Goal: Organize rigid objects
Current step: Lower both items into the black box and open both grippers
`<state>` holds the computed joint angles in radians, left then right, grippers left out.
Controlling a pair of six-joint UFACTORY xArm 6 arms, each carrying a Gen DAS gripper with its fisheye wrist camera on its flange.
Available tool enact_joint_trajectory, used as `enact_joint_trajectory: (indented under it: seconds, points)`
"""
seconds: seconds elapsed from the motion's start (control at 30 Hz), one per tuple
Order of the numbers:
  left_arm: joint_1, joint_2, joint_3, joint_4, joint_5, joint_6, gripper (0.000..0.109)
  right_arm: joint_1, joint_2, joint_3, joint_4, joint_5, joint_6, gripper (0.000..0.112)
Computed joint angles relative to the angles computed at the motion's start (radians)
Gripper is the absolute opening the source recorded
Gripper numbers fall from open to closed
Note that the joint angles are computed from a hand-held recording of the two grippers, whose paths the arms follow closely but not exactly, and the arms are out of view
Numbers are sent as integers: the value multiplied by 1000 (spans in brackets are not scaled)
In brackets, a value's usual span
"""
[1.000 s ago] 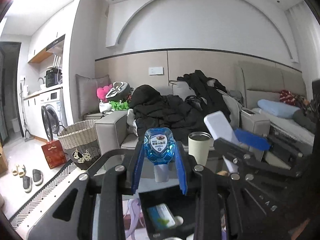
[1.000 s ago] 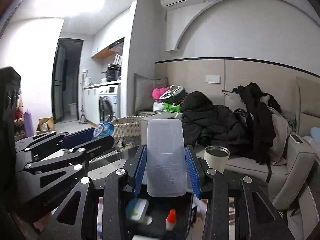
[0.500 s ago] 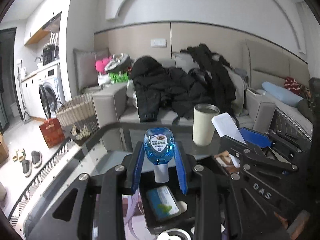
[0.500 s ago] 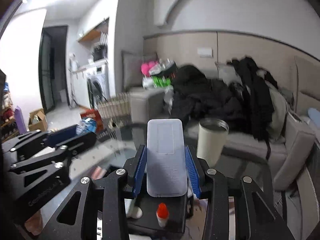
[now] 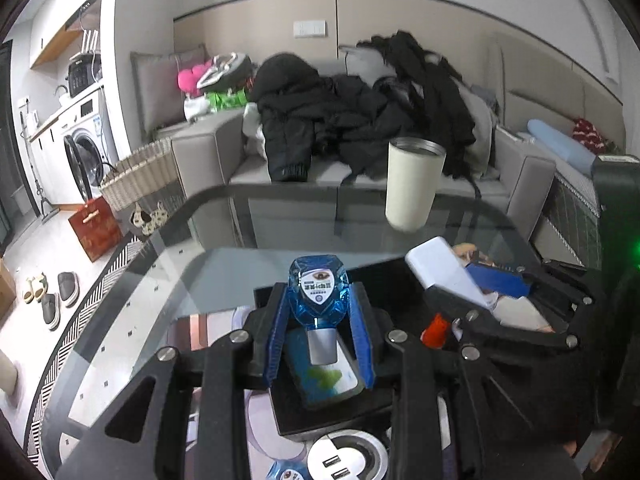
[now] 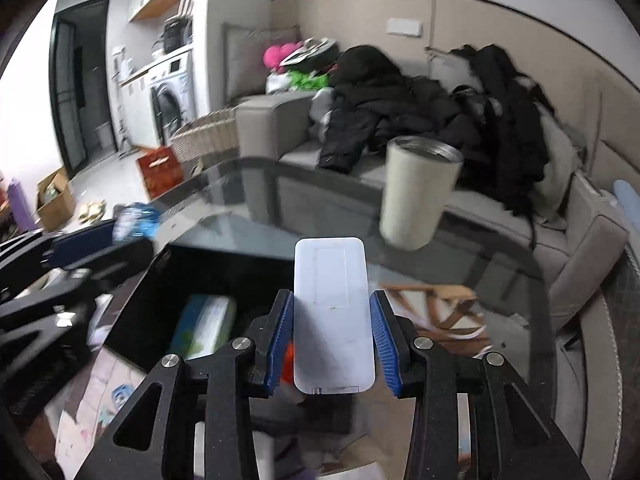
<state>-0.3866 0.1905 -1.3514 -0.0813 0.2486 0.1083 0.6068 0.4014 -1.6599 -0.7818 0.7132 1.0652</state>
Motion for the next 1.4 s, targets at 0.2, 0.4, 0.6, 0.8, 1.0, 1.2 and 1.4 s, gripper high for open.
enact_joint_trajectory:
  seconds: [0.2,0.4,0.6,0.8,1.0,1.2,1.4]
  points:
    - [-1,35,-46,18,107,-6,29,-5,67,-45,291,-59,-204,39]
    - [5,77,-118,-54,242,14,29,3,116,-103,339,-1,-245,39]
    - [11,78,-118,-100,269,22,30,5,135,-145,352,48,-270,40]
    - [13,67,-100,-63,244,-8,43,4,127,-143,363,53,-281,41]
    - [15,64,-99,-75,237,-2,45,6,117,-129,348,50,-263,41]
    - [10,27,-48,-79,149,0,46,11,91,-103,293,37,-227,42]
    - [3,-49,50,-156,-41,52,53,33,18,-36,73,-14,-47,43]
